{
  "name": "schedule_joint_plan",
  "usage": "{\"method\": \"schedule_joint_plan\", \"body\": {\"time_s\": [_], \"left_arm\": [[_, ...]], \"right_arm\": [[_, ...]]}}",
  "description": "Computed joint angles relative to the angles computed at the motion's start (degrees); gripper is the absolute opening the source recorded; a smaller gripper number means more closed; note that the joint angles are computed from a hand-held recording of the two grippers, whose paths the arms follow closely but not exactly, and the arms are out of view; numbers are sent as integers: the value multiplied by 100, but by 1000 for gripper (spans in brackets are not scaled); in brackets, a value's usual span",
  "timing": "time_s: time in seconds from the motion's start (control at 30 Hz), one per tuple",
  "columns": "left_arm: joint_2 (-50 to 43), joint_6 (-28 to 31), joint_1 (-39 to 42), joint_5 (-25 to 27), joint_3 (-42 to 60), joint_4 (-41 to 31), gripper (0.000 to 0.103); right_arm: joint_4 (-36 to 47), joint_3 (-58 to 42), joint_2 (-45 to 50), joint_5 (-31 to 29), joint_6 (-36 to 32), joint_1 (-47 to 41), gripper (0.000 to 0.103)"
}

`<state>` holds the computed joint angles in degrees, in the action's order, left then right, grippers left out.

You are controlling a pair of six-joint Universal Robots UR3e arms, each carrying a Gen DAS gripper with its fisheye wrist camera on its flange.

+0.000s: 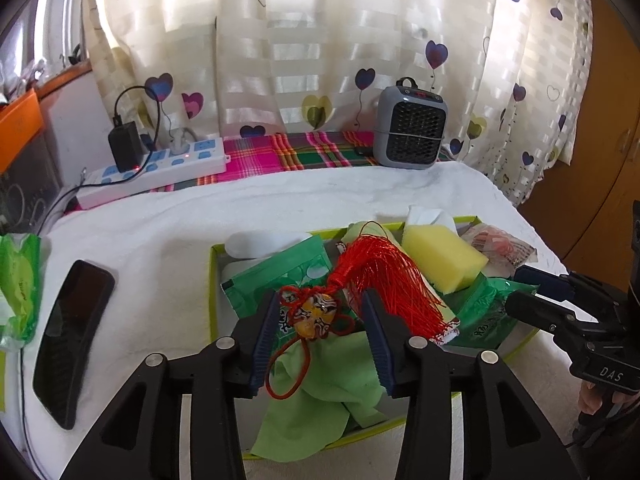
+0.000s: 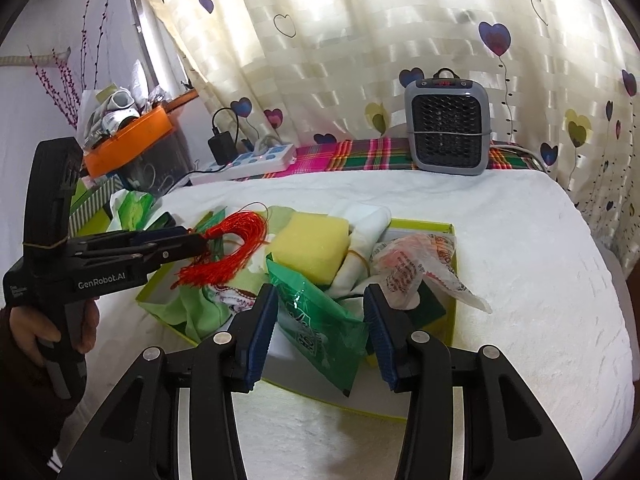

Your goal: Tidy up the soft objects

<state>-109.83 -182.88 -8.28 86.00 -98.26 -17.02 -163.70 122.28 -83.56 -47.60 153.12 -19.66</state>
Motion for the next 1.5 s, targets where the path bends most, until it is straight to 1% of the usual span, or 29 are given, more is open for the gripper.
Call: {"method": "schedule_joint_plan", "body": {"time_s": [0.07,0.17,0.2,0.23,0.27,0.33,0.6,0.7,0.9,0.93,1.0,1.07,1.17,1.23,1.4,1.5], "left_arm": [[73,-24,18,-48,-83,22,45],[156,-67,-7,29,-183,68,49],[183,-76,-9,35,-212,69,51],[206,-87,-10,41,-233,65,53],[248,-123,-23,74,-280,77,53],[329,-148,-33,114,-392,146,55],[726,-237,-81,150,-860,311,57],[879,-313,-116,217,-1090,371,59],[1207,-494,-215,347,-1533,459,60],[1283,-552,-265,451,-1628,468,60],[1392,-629,-390,704,-1801,535,60],[1522,-744,-440,752,-1984,535,60],[1601,-880,-629,1041,-2137,509,60],[1635,-938,-705,1043,-2259,522,60],[1575,-1107,-930,1133,-2412,562,60],[1504,-1210,-1060,1163,-2497,625,60]], "right_arm": [[-40,88,-80,14,-28,3,46],[-119,179,-157,-30,10,20,47],[-154,210,-179,-44,30,23,49],[-153,234,-208,-40,35,20,55],[-159,277,-253,-21,41,6,59],[-164,347,-340,16,34,-17,60],[-290,709,-728,62,67,-77,60],[-452,907,-891,5,104,-73,60],[-702,1323,-1283,-146,118,-44,60],[-720,1432,-1388,-147,125,-65,60],[-703,1542,-1516,-226,161,-54,61],[-698,1631,-1614,-414,210,13,61],[-697,1760,-1700,-662,230,97,61],[-658,1880,-1778,-695,206,83,61],[-697,2133,-1887,-1004,154,163,61],[-625,2266,-2013,-980,113,69,61]]}}
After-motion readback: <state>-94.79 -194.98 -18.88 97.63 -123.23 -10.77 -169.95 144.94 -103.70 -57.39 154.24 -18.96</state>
